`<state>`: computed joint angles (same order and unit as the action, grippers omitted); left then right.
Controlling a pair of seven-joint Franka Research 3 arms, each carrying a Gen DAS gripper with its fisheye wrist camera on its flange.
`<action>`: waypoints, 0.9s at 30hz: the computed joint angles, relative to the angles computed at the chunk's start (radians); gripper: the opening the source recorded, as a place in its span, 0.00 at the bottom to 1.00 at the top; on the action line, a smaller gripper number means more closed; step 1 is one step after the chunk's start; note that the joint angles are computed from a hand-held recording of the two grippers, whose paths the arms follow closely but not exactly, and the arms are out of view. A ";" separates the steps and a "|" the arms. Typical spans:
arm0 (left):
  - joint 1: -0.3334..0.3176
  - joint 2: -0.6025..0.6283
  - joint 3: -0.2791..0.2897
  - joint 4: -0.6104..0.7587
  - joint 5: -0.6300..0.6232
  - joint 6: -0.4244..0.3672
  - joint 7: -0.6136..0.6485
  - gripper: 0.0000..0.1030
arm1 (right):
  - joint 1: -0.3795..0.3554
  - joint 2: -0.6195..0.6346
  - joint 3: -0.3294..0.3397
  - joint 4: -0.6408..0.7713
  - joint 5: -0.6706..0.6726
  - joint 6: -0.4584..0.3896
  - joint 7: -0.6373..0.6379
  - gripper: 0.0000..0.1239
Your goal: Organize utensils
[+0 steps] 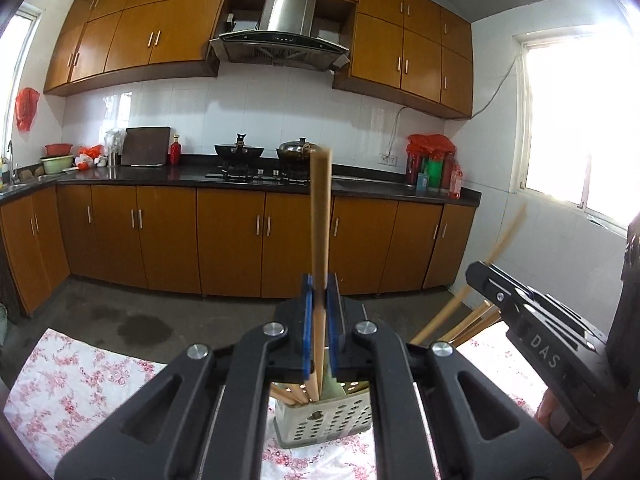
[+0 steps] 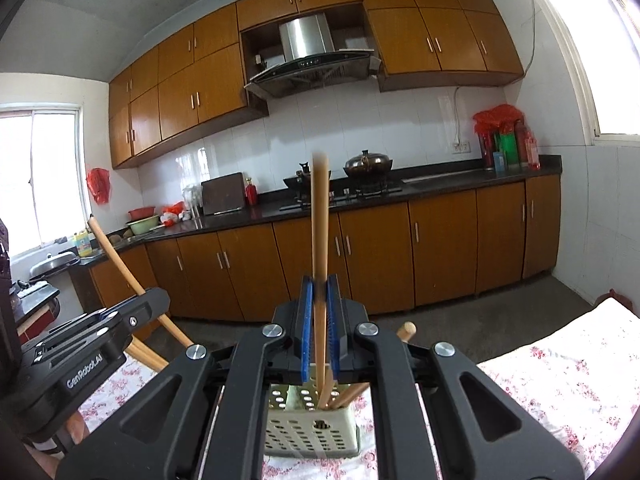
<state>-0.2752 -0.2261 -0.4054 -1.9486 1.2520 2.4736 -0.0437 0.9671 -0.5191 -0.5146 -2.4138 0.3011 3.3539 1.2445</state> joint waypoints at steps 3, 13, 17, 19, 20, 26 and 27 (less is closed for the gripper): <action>0.003 -0.021 0.001 -0.016 0.002 0.001 -0.017 0.25 | -0.047 -0.019 0.040 -0.017 0.003 -0.008 -0.005 0.17; 0.021 -0.173 -0.051 -0.118 -0.048 -0.092 -0.020 0.63 | -0.240 -0.098 0.190 -0.082 0.028 -0.036 -0.018 0.57; 0.021 -0.247 -0.089 -0.167 -0.107 -0.170 0.008 0.87 | -0.366 -0.131 0.282 -0.104 0.072 -0.137 0.002 0.75; 0.021 -0.283 -0.119 -0.190 -0.129 -0.224 0.017 0.94 | -0.443 -0.140 0.342 -0.115 0.094 -0.172 0.017 0.79; 0.020 -0.297 -0.134 -0.197 -0.141 -0.255 0.025 0.96 | -0.493 -0.147 0.380 -0.123 0.099 -0.188 0.028 0.81; -0.017 -0.359 -0.168 -0.233 -0.250 -0.375 0.076 0.96 | -0.692 -0.199 0.541 -0.164 0.086 -0.261 0.098 0.82; -0.020 -0.365 -0.171 -0.237 -0.260 -0.381 0.076 0.96 | -0.718 -0.213 0.563 -0.170 0.075 -0.279 0.110 0.82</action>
<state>-0.2947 -0.5907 -0.5762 -2.1858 0.9922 2.0928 0.0325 0.2486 -0.7318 0.0487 -2.5843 0.3757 3.0753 1.3545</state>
